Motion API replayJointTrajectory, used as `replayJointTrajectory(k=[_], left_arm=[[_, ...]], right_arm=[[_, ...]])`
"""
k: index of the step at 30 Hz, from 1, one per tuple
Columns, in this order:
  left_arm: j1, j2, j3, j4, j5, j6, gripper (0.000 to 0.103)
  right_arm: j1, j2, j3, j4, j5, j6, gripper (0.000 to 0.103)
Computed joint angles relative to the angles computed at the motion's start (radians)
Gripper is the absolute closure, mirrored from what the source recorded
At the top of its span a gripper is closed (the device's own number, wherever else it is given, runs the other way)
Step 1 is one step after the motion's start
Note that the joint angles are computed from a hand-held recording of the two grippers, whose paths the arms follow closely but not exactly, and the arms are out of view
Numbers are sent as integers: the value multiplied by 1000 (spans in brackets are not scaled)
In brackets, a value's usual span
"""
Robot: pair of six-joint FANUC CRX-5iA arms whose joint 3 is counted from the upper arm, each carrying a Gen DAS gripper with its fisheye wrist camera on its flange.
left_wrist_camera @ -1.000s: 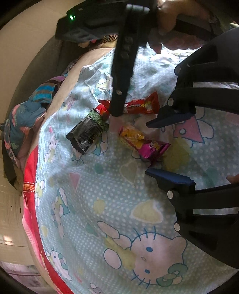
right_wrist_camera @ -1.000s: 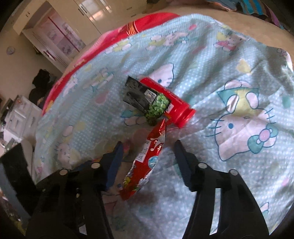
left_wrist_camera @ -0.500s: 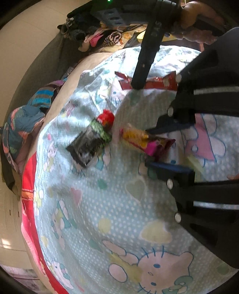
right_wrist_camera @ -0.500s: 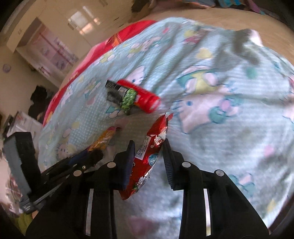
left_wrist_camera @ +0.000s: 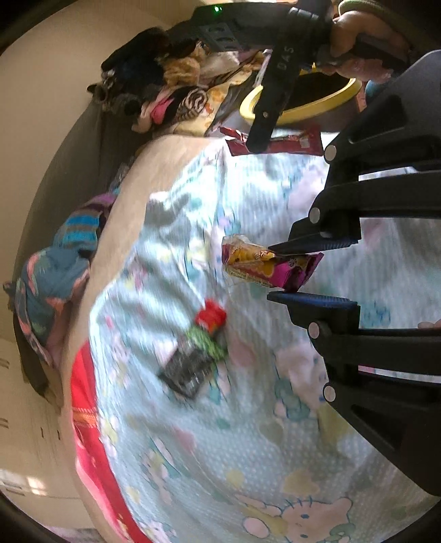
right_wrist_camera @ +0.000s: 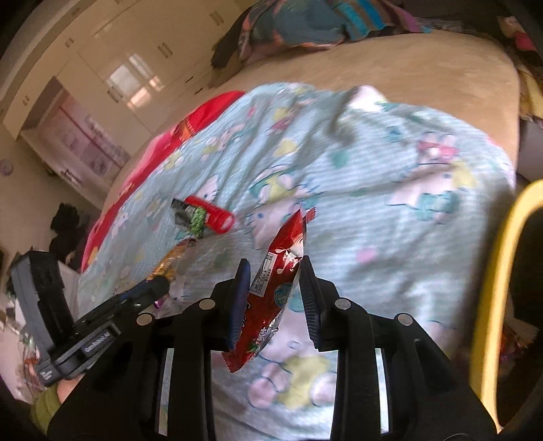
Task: Collect trash
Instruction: 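Grasp the yellow-pink wrapper with the left tool while the right tool grasps the red packet, then carry the yellow-pink wrapper and red packet over the bin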
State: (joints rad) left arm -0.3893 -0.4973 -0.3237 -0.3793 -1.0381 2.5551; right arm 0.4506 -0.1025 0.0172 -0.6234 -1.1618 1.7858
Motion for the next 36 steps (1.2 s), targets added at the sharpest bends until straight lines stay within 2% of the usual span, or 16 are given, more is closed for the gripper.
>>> replayJointTrajectory(k=[6, 15, 21, 36], left_arm=[[-88, 77, 85, -31, 10, -5, 82], [-173, 191, 185, -31, 43, -46, 82], [-206, 249, 234, -20, 63, -82, 82], [-250, 355, 322, 23, 89, -178, 82]], right_arm=[[-100, -25, -10, -23, -10, 8, 79], [-248, -45, -14, -51, -17, 20, 79], [-342, -41, -15, -73, -26, 11, 79], [-487, -20, -7, -74, 7, -6, 79]])
